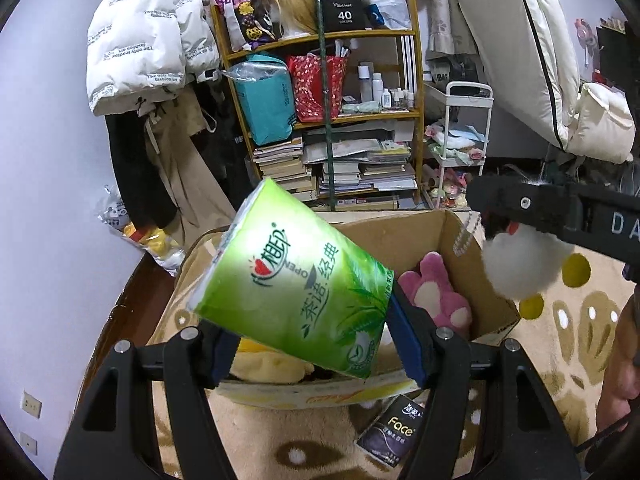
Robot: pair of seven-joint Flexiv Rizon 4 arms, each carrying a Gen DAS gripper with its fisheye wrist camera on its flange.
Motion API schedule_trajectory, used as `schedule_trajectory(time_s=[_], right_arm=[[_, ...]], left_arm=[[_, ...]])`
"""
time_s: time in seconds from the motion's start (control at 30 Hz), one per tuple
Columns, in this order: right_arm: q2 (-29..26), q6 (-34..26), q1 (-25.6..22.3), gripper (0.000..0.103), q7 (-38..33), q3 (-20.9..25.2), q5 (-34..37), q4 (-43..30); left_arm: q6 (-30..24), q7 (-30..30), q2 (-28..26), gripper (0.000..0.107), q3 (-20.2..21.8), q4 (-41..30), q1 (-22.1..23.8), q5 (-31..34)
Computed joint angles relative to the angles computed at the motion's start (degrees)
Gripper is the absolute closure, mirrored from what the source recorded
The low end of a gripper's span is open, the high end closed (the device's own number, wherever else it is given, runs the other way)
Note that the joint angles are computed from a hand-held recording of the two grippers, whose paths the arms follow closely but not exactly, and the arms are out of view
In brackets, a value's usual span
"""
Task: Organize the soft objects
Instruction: 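Open both grippers to drop green pack and pompom into the box, then move left gripper to black Face tissue pack while right gripper approaches bagged lavender toy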
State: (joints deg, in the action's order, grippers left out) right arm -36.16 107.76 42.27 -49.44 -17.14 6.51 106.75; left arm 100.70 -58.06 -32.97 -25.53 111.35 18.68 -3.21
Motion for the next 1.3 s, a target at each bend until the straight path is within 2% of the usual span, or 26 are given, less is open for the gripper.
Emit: schedule_trajectory(time_s=[0.13,0.23,0.37,0.43,0.57,0.63,0.7,0.77,0.83,0.9,0.97,1.07,1.13,1.17,1.27,1.3], right_arm=[[-0.5,-0.8,-1.7,0.071,1.6,1.7,0.1,-0.6],[-0.8,-1.1,-2.9,0.069,2.3,2.9,-0.7,-0.8],[-1.0,-1.2,-4.2,0.069,3.1,4.3,-1.8,-0.9],[-1.0,-1.9,-3.4,0.069,3.5,3.4,-1.9,-0.8],[-0.6,-2.2,-2.8,0.063,4.0,2.7,-2.7,-0.2],[-0.5,-2.3,-2.4,0.059,4.4,2.2,-2.7,0.1],[0.0,-2.7,-2.8,0.047,4.7,2.6,-2.9,0.6],[0.7,-3.2,-2.3,0.046,5.1,2.3,-3.0,1.7],[1.3,-3.9,-1.4,0.04,5.5,1.4,-3.2,2.7],[2.1,-5.4,0.8,0.018,6.5,-1.0,-3.1,4.1],[2.7,-5.8,3.1,0.007,8.0,-3.4,-3.1,5.6],[4.1,-5.8,3.5,0.005,9.0,-3.2,-3.9,7.6],[5.1,-6.3,5.2,0.004,9.5,-4.7,-4.4,9.2],[5.4,-6.5,6.0,0.001,9.7,-5.3,-4.7,9.8],[6.7,-6.4,7.4,0.0,10.3,-6.0,-5.4,11.9],[7.3,-6.6,7.6,0.0,10.4,-5.8,-5.6,12.6]], left_arm=[[-2.0,0.6,-0.5,0.038,0.5,-0.8,-0.9,-0.7],[-2.3,1.5,-0.7,0.026,1.9,-1.1,-2.2,-1.4],[-0.2,1.4,-0.8,0.016,1.3,-0.4,-1.7,-1.3],[0.0,1.1,-0.7,0.014,0.6,-0.2,-1.0,-1.0],[0.4,0.7,0.0,0.012,2.1,-0.2,-1.7,-0.6],[0.5,0.5,0.4,0.012,2.7,0.1,-2.0,-0.4],[0.4,0.2,1.0,0.012,3.2,0.7,-2.0,-0.3],[0.5,-0.1,1.7,0.012,3.3,1.5,-1.8,-0.3],[0.5,-0.6,2.2,0.012,3.6,2.3,-1.7,-0.4],[-0.3,-1.2,3.0,0.012,4.0,3.1,-1.6,-0.9],[-1.0,-2.1,3.9,0.012,3.7,4.3,-1.1,-1.7],[-1.8,-2.5,5.1,0.011,2.8,6.1,0.2,-2.6],[-1.6,-2.6,6.1,0.011,2.7,7.5,0.8,-2.8],[-1.2,-3.1,6.9,0.011,3.6,8.3,0.3,-3.0],[-1.6,-3.8,8.9,0.011,9.1,9.3,-3.9,-3.5],[-1.9,-3.7,9.4,0.011,8.8,10.0,-3.3,-3.6]])
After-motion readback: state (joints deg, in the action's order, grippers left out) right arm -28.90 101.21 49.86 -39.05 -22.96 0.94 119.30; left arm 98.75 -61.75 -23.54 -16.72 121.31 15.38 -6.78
